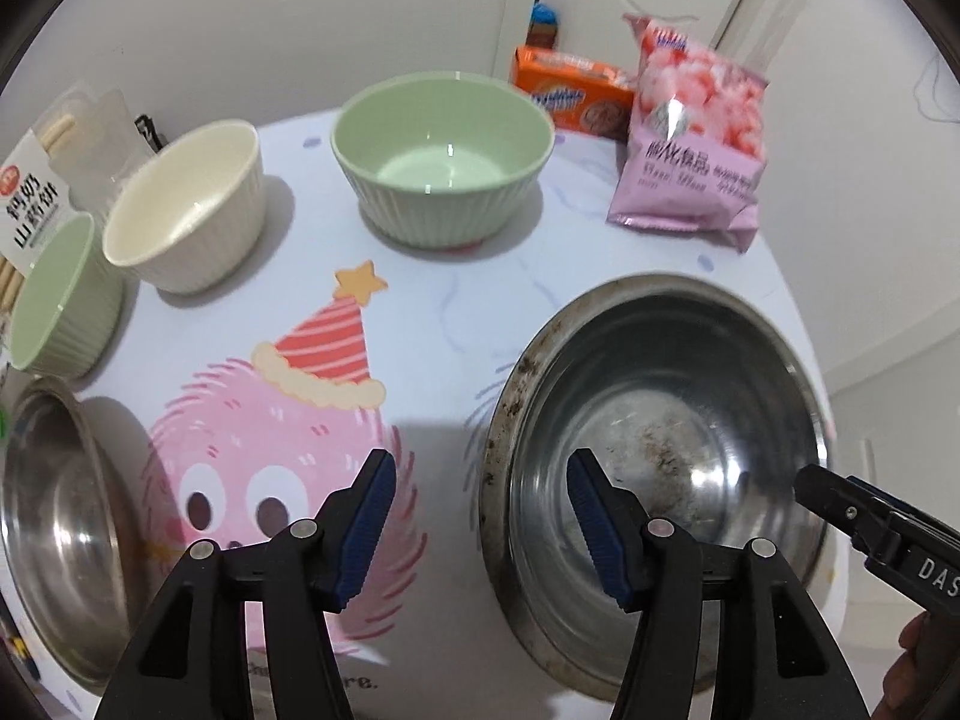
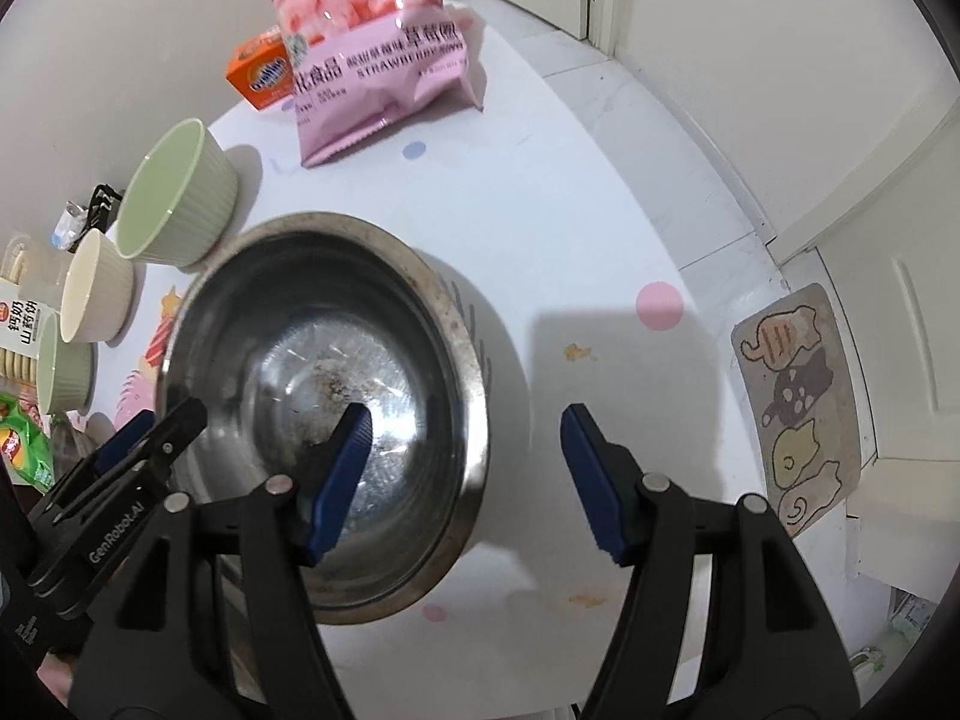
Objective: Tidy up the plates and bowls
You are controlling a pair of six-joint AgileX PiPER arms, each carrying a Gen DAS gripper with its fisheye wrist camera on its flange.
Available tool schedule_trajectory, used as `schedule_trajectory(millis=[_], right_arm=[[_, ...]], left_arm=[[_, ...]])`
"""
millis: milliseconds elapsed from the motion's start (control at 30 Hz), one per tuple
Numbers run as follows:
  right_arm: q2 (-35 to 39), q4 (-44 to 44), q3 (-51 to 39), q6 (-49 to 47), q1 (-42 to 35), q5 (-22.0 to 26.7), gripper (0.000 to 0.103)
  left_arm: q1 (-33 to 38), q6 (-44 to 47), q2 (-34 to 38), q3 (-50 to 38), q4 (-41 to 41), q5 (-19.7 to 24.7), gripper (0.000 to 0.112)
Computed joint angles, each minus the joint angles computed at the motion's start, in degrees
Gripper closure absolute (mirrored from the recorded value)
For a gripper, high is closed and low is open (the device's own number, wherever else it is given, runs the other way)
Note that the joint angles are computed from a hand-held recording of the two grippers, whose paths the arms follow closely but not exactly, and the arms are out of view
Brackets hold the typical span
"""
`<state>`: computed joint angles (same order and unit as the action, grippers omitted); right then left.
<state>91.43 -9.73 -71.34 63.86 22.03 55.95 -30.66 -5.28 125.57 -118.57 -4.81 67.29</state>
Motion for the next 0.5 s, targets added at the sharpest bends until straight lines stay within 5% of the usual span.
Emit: schedule_trajectory(millis=[500], right_arm=[[5.02,-0.95,-18.31,0.21,12.15,10.41,0.021]], left_arm=[[8.76,7.47,-17.97,12.91,-2.69,-1.35,0.039]])
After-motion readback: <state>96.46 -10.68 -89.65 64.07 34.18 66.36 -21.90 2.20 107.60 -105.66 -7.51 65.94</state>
